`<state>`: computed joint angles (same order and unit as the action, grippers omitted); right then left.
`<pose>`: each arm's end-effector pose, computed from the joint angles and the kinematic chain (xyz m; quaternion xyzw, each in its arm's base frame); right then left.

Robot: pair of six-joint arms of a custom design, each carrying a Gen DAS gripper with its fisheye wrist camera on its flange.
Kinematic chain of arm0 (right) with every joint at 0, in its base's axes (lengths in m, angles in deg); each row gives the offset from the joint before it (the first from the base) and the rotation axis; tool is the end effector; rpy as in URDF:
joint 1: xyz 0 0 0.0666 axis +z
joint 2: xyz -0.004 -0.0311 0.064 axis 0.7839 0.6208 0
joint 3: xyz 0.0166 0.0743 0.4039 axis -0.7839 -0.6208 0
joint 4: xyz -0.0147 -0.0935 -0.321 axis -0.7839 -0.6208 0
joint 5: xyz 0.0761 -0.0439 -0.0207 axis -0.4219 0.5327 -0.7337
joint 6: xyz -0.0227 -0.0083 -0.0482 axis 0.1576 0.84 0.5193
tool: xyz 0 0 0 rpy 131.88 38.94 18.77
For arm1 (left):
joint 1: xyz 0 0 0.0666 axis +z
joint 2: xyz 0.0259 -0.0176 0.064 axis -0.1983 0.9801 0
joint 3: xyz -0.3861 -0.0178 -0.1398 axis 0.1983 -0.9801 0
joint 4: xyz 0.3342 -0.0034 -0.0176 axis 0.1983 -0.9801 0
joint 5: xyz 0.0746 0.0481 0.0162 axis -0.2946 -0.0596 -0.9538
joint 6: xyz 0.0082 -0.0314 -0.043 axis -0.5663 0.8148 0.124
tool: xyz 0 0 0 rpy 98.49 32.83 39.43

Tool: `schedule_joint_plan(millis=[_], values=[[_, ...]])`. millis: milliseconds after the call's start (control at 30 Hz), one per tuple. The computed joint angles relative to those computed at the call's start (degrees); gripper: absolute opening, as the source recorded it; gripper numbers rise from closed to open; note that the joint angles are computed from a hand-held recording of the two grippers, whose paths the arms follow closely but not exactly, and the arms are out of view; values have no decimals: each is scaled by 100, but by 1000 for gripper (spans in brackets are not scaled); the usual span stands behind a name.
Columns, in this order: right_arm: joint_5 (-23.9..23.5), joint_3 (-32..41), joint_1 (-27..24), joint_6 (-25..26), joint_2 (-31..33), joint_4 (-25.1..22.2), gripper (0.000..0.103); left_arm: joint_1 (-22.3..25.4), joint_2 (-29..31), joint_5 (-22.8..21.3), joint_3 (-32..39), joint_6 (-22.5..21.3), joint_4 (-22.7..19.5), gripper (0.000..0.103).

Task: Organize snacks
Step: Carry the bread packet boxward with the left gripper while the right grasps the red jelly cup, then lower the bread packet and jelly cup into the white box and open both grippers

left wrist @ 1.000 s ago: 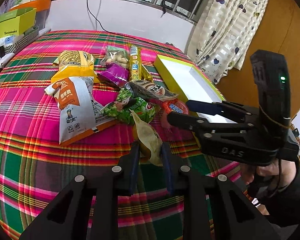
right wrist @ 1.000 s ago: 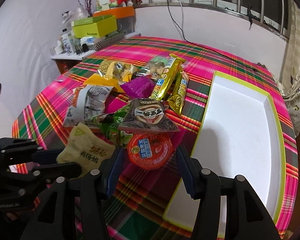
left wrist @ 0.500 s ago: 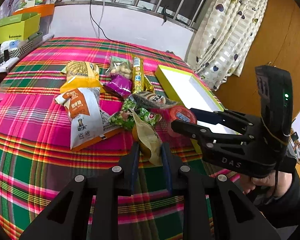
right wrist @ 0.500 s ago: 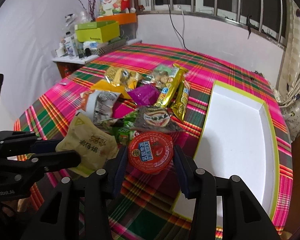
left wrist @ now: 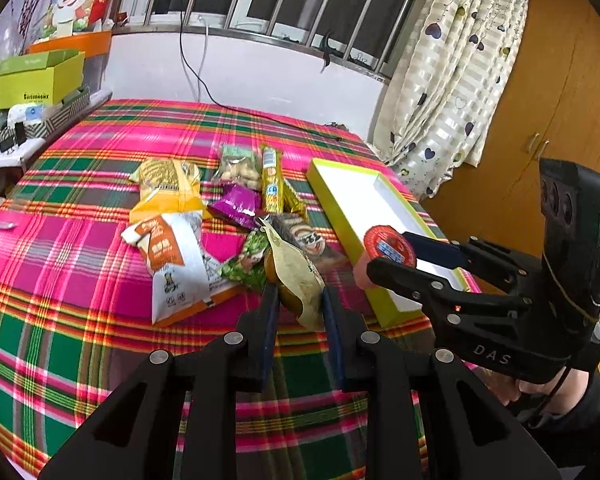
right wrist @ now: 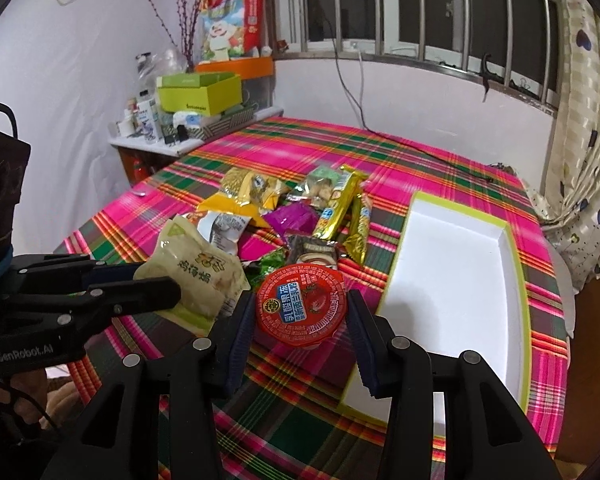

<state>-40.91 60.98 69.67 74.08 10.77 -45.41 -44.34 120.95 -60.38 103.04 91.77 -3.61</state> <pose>0.4033 0.1314 0.3126 -0.1481 0.8865 0.0724 0.4324 0.4085 -0.2688 0.3438 0.1297 0.8925 -0.2249 0.3687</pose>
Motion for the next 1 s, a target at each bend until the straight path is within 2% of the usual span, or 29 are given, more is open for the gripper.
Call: schedule_joint_plan(millis=[567, 1000], values=[[-42, -279, -679, -150, -319, 143, 43, -317, 555, 159, 1062, -322, -408, 23], [-232, -350, -1429, -228, -112, 184, 43, -628, 1483, 500, 2399, -694, -1196, 23]])
